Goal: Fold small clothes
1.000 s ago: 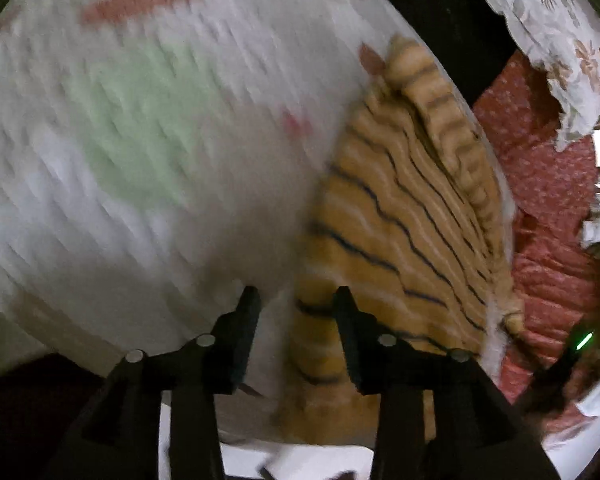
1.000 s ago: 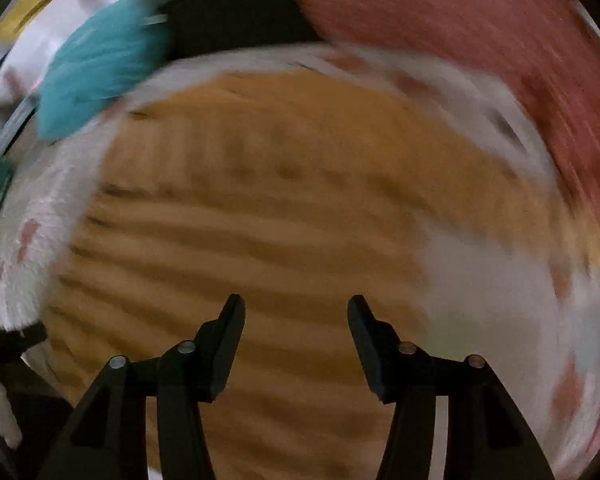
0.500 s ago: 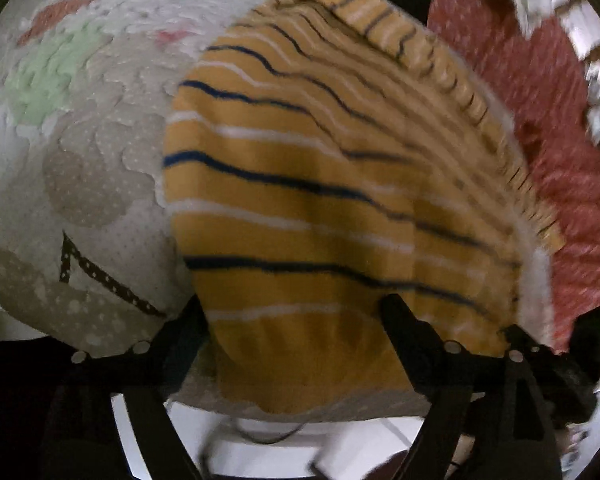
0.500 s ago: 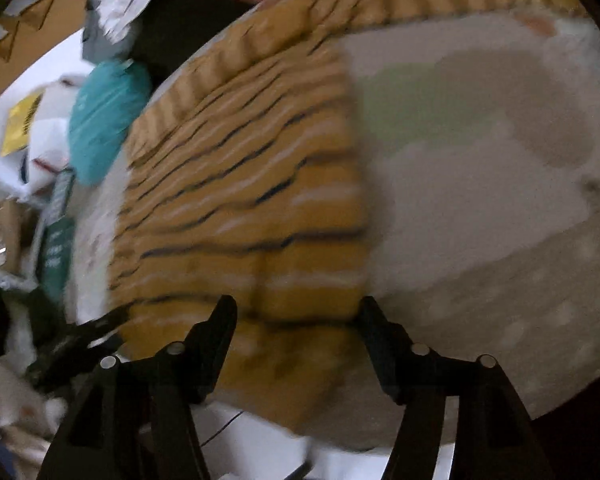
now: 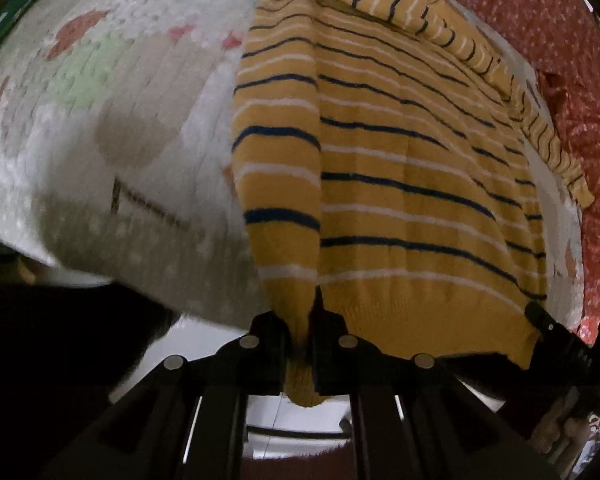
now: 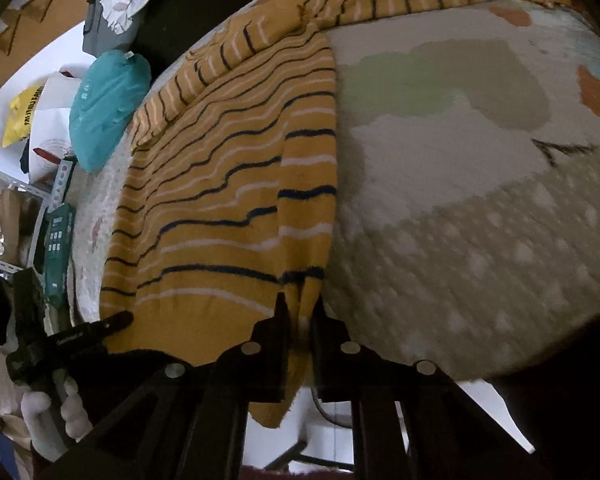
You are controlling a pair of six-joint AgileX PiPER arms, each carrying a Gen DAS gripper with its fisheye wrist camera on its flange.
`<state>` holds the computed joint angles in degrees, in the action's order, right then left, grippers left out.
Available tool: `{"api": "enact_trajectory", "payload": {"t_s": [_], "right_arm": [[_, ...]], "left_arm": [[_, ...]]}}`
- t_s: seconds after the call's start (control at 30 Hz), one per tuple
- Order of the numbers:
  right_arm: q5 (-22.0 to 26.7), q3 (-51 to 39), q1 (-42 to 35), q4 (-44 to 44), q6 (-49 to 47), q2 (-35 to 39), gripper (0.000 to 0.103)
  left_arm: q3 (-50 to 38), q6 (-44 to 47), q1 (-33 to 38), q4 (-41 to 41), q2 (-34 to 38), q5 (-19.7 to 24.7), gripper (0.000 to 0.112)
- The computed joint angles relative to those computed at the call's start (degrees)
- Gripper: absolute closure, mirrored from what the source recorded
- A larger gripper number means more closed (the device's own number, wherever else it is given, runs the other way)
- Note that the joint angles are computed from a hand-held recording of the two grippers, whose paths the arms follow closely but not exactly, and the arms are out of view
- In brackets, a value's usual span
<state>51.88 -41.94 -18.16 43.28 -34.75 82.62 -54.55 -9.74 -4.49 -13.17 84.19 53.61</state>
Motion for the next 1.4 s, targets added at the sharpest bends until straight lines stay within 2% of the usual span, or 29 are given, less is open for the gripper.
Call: {"api": "enact_trajectory", "payload": {"t_s": [0.1, 0.17, 0.23, 0.3, 0.37, 0.47, 0.53, 0.57, 0.7, 0.9, 0.97, 1.03, 1.1, 1.2, 1.23, 1.27, 1.3, 1.33, 1.4], "right_arm": [[0.0, 0.6, 0.4, -2.1, 1.1, 0.3, 0.093], [1.4, 0.5, -1.2, -1.4, 0.5, 1.7, 0.090], [3.3, -0.1, -3.1, -0.5, 0.1, 1.8, 0.089], [4.8, -1.2, -5.1, 0.5, -0.8, 0.6, 0.086], [4.0, -3.3, -5.3, 0.2, -0.2, -1.4, 0.079], [1.7, -8.5, -2.8, 0.5, 2.3, -0.3, 0.067], [-0.4, -13.0, -0.4, 0.0, 4.8, 2.0, 0.064], [-1.9, -15.4, 1.0, 0.2, 5.4, 3.3, 0.064], [-6.3, -27.2, 7.0, -1.2, 12.7, 11.7, 0.060], [-3.7, -49.5, 11.7, -5.1, 29.5, 30.3, 0.055], [-3.2, -56.4, 13.2, -8.0, 36.4, 36.1, 0.055], [-2.7, -62.7, 14.2, -10.2, 41.4, 41.1, 0.055], [-1.6, -69.5, 15.1, -12.8, 46.8, 46.2, 0.055], [2.7, -81.4, 17.0, -18.4, 54.7, 53.6, 0.055], [4.4, -84.8, 17.5, -19.8, 56.2, 55.5, 0.057], [6.5, -89.3, 18.1, -21.6, 57.2, 57.6, 0.077], [9.0, -94.6, 19.0, -24.0, 57.0, 59.5, 0.093], [10.6, -97.6, 19.6, -26.1, 56.9, 60.3, 0.098], [10.7, -99.8, 21.1, -31.0, 54.9, 59.2, 0.099]], "left_arm": [[3.9, 1.6, 1.6, -1.3, -2.4, -0.7, 0.103], [6.5, 9.5, 7.9, -9.3, -3.7, -0.7, 0.102], [6.9, 15.1, 13.3, -14.8, -4.3, 1.8, 0.101], [6.9, 18.0, 16.5, -15.3, -7.1, 3.7, 0.101], [6.0, 20.2, 18.1, -15.4, -9.7, 4.8, 0.100], [0.8, 23.1, 20.0, -16.5, -8.4, 6.0, 0.089], [-3.3, 21.6, 17.7, -16.5, -5.4, 3.8, 0.074], [-5.8, 20.4, 16.4, -16.3, -3.5, 2.7, 0.073], [-18.2, 13.8, 9.2, -14.2, 8.9, -3.7, 0.073], [-32.8, 12.8, 8.9, -16.7, 24.2, -4.8, 0.073], [-34.5, 14.3, 10.4, -18.3, 26.3, -3.7, 0.073], [-37.7, 14.7, 12.4, -21.2, 29.1, -0.3, 0.073], [-39.1, 15.9, 13.8, -23.7, 30.2, 0.6, 0.073], [-41.3, 14.0, 14.7, -21.5, 31.4, 0.8, 0.073], [-41.9, 12.9, 15.0, -20.8, 31.9, 1.0, 0.073], [-42.7, 11.9, 15.5, -20.3, 32.7, 1.4, 0.073], [-43.2, 10.9, 16.0, -20.0, 33.3, 1.9, 0.073], [-43.4, 9.9, 16.4, -19.7, 33.7, 2.2, 0.073], [-44.0, 8.0, 17.3, -18.9, 34.6, 2.7, 0.073]]}}
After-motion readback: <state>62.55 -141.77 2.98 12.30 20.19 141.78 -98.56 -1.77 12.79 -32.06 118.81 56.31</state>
